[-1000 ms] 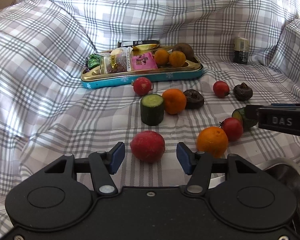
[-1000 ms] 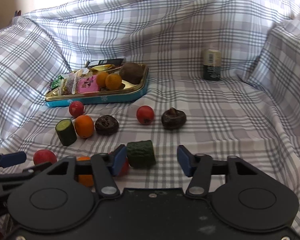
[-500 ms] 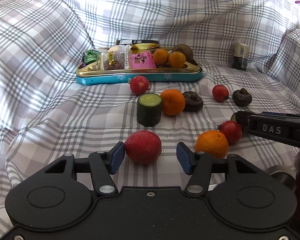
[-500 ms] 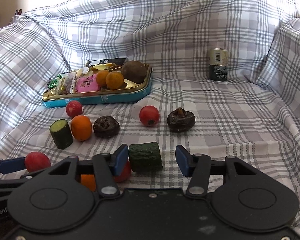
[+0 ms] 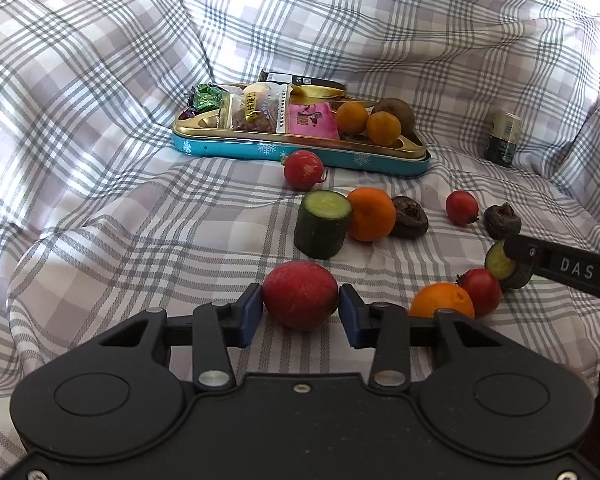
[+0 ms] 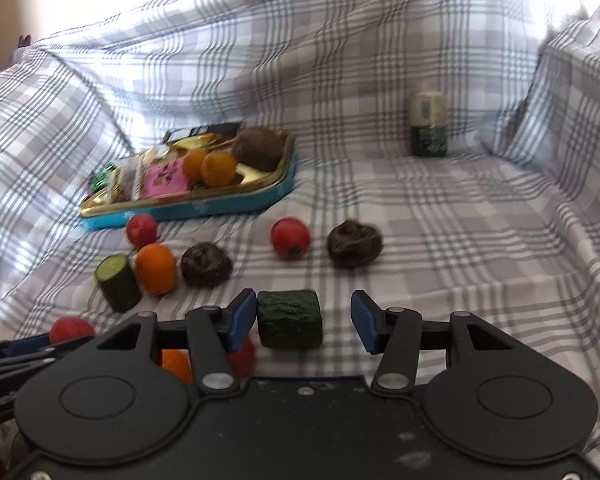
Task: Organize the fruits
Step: 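Grasp the large red plum with the left tool while the right tool grasps the green cucumber piece, then carry both fruits over the steel tray and open both tools to drop them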
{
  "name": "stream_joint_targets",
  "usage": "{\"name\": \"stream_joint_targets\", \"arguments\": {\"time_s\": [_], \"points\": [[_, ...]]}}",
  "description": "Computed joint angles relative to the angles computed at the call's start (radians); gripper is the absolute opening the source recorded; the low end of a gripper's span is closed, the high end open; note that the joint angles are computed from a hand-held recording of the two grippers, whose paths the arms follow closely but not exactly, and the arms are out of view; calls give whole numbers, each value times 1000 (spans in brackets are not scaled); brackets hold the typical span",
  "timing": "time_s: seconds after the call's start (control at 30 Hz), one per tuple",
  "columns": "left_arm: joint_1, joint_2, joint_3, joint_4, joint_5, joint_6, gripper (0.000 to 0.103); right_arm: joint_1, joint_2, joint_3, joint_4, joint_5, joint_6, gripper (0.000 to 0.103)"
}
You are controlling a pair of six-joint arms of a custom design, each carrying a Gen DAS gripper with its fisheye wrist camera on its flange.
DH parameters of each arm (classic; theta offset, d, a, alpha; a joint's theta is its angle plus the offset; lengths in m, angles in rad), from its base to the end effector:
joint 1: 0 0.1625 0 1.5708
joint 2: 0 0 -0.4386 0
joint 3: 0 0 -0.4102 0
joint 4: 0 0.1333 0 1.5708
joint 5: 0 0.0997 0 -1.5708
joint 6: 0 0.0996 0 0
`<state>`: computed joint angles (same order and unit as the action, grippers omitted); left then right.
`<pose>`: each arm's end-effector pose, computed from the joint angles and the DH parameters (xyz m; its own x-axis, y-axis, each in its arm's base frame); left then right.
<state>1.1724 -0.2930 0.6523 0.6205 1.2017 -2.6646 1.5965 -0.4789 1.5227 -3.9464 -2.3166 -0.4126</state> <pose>-0.1439 -0.7780 0.0123 -0.6850 0.5082 -0.5219 0.7166 0.5989 -0.3575 0.0834 -0.6883 0.0896 -0.6858 0.4916 0.5367 -0.3068 0.4735 -0.8256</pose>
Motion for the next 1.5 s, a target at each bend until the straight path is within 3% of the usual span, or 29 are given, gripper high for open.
{"name": "stream_joint_targets", "arguments": {"time_s": [0.2, 0.33, 0.47, 0.53, 0.6, 0.77, 0.9, 1.17, 1.5], "points": [[-3, -2, 11, -16, -12, 13, 49, -7, -29, 31, 90, 27, 44, 53], [1, 24, -41, 36, -7, -6, 49, -1, -7, 2, 89, 9, 8, 54], [0, 29, -45, 42, -8, -2, 49, -12, -32, 17, 154, 28, 105, 53], [-1, 28, -42, 38, -9, 1, 49, -28, -71, 59, 201, 94, 183, 39], [0, 28, -42, 39, -9, 1, 49, -34, -85, 75, 215, 121, 209, 39], [5, 18, -32, 28, 12, -7, 48, -9, -34, 37, 115, 66, 79, 36], [8, -5, 0, 0, 34, -14, 48, -1, -15, 33, 23, 64, 13, 36], [5, -59, 61, -20, 74, -29, 48, 7, -38, 74, -35, 65, 20, 36], [-16, -232, 318, -129, 67, -17, 48, 58, -84, 213, -143, 47, -15, 36]]}}
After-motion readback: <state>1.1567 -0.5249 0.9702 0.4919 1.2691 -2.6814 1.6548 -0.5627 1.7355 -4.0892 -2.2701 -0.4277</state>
